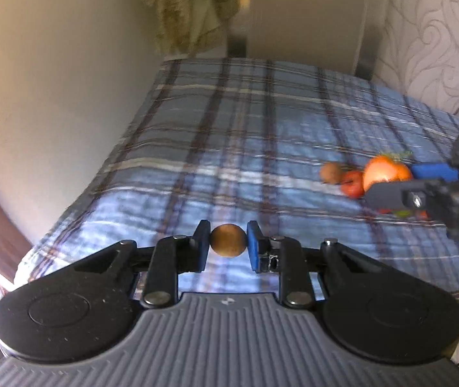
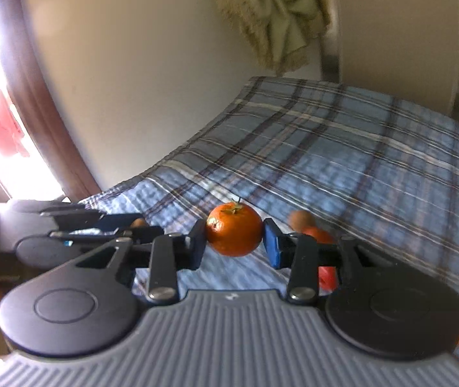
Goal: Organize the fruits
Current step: 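Close the left gripper on the brown kiwi while the right gripper grasps the leafy tangerine, then lift and carry the kiwi and tangerine over the white tray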
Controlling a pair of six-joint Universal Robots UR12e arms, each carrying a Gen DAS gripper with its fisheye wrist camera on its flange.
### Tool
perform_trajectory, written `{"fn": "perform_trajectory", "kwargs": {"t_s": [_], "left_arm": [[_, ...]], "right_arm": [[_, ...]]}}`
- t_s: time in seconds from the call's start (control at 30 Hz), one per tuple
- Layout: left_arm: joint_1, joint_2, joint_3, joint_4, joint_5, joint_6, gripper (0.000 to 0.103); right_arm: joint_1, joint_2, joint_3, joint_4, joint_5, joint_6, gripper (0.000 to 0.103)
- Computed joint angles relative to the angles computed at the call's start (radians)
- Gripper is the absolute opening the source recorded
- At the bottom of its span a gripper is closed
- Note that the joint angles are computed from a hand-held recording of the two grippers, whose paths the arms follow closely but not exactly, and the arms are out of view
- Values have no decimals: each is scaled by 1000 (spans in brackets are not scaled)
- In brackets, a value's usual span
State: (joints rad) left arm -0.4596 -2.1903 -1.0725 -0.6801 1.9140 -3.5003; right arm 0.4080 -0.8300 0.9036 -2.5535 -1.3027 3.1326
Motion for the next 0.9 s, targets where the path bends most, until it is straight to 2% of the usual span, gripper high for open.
{"fn": "perform_trajectory", "kwargs": {"t_s": [0.13,0.3,0.53,0.9], "left_arm": [[-18,-36,68,0,-27,37,28],[-43,-94,172,6,-61,89,28],[-80,-178,319,-41,-95,137,28],[-127,-298,541,-134,-101,188,28]], "right_arm": [[-16,-60,99,-41,-31,38,41],[-38,-135,218,-133,-106,74,41],[-71,-218,352,-218,-180,139,41],[-108,-283,460,-297,-186,149,41]]}}
